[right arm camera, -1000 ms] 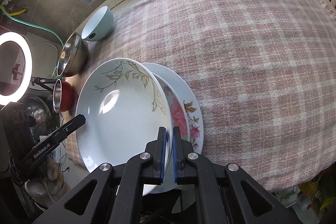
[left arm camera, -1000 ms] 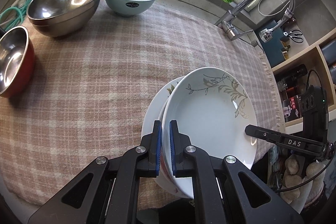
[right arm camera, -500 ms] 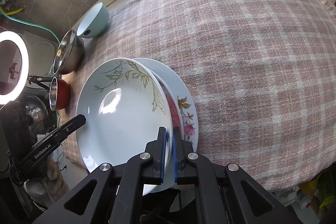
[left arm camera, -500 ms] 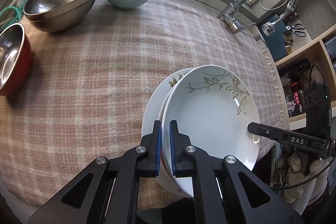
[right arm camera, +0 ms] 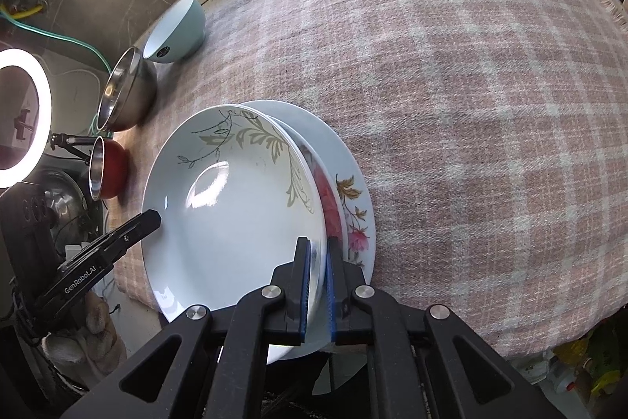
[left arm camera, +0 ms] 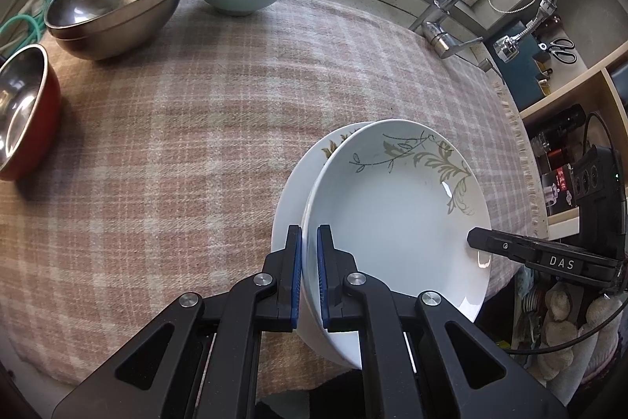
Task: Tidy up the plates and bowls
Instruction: 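Lower the leaf-patterned plate onto the floral plates with both tools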
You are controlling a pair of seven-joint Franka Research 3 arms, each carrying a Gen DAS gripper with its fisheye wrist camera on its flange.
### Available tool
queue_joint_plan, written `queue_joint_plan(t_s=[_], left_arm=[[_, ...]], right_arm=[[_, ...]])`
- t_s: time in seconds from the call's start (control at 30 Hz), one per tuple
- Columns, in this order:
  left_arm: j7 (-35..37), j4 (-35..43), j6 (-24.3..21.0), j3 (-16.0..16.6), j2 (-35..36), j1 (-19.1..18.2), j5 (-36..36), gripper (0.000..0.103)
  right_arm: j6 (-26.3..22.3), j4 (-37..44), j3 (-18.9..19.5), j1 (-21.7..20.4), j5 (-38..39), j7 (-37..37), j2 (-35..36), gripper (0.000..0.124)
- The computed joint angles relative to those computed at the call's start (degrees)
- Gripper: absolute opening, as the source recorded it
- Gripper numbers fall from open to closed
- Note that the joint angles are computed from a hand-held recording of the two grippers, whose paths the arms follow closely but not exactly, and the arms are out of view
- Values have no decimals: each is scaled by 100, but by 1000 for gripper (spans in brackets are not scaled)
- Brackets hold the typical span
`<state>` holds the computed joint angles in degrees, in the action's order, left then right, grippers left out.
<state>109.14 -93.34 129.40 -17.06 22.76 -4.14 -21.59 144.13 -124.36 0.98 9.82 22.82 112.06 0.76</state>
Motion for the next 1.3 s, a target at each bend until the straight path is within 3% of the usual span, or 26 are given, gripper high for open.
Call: queue_joint_plan(t_s=[0.63, 0.8, 0.9, 1.3], left_arm=[[60, -23, 43, 1, -41, -16, 45, 6], [87, -49, 97, -5, -71, 2, -12, 6], [109, -54, 96, -1, -73, 23, -41, 6], [103, -38, 63, 9, -60, 56, -110, 6]], right_arm=[[-232, 166, 0, 19, -497, 129, 22, 12], [-277, 247, 19, 59, -806, 347, 59, 16], [-348, 339, 24, 108, -1526, 781, 74, 21], [-415, 465, 16, 115, -1408, 599, 158, 23]])
